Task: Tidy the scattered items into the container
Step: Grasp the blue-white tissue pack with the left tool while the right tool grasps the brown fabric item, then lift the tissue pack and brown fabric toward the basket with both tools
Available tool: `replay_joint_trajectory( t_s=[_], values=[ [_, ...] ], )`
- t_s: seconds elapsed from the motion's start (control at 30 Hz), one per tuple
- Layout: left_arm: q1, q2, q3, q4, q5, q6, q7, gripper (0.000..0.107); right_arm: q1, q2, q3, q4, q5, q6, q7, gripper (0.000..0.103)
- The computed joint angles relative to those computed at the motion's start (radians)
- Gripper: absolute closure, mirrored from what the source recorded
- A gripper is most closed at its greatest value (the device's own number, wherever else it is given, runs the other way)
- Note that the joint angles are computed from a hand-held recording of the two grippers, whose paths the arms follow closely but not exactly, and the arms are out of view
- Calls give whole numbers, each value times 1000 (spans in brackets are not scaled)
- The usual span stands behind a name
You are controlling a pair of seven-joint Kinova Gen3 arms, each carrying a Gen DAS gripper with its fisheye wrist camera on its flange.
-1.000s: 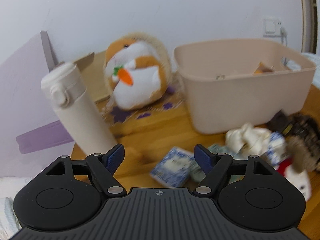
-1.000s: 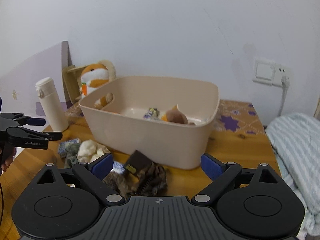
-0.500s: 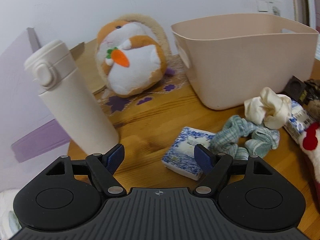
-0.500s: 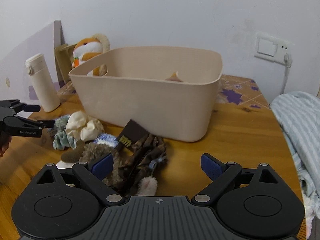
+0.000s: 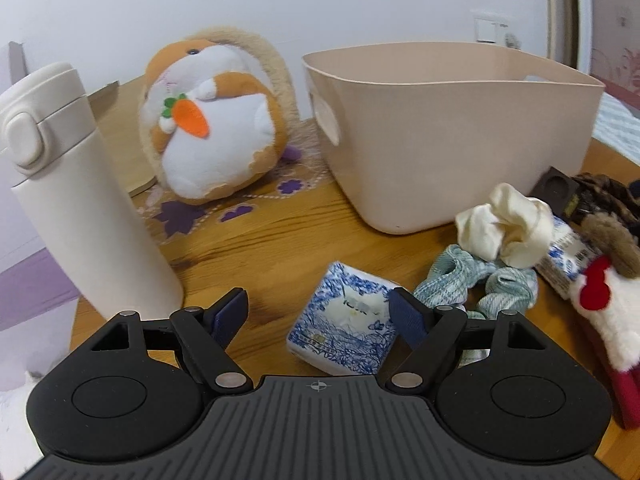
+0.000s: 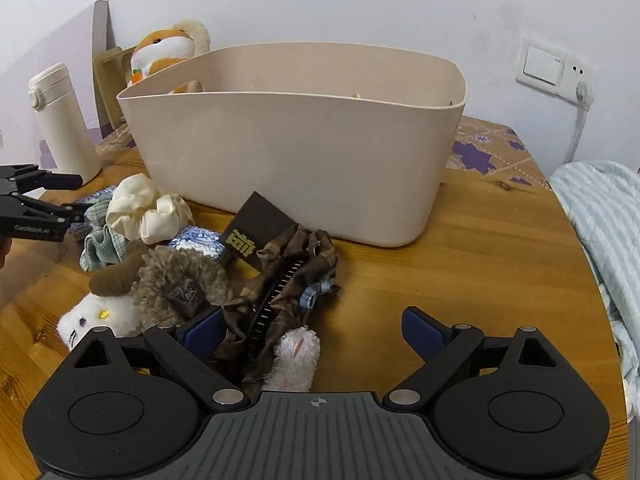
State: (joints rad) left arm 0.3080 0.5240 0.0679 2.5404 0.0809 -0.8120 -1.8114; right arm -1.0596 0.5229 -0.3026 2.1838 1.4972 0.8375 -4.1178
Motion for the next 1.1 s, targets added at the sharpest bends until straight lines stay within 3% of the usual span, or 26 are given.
replay_joint_trajectory(
  t_s=[0.1, 0.2, 0.53, 0.67, 0.77, 0.83, 0.93, 1.1],
  values=[
    [-59, -4, 28, -4, -89, 31, 20, 28, 7, -1, 0, 6, 13, -7, -12, 8],
    [-45, 3, 20, -22, -90, 60, 10, 28, 11, 1, -3, 5, 18, -10, -15, 8],
    [-126, 12, 64, -50, -196, 115, 109, 29, 40, 19, -1, 0, 31, -47, -21, 10],
    [-172, 3, 86, -57, -257, 146, 159, 43, 45, 25, -2, 1, 39, -54, -39, 16],
    [-177, -10, 89, -54, -274, 156, 169, 60, 32, 29, 0, -9, 15, -36, -15, 26],
    [-141, -21, 75, -51, -239, 163, 163, 60, 21, 29, 3, -10, 9, -24, -17, 46],
    [-117, -23, 69, -38, -209, 145, 163, 60, 10, 26, 8, -8, -8, -13, -13, 67],
    [-71, -13, 51, -5, -163, 84, 144, 61, 0, 18, 2, 16, 4, -1, -58, 70]
  ],
)
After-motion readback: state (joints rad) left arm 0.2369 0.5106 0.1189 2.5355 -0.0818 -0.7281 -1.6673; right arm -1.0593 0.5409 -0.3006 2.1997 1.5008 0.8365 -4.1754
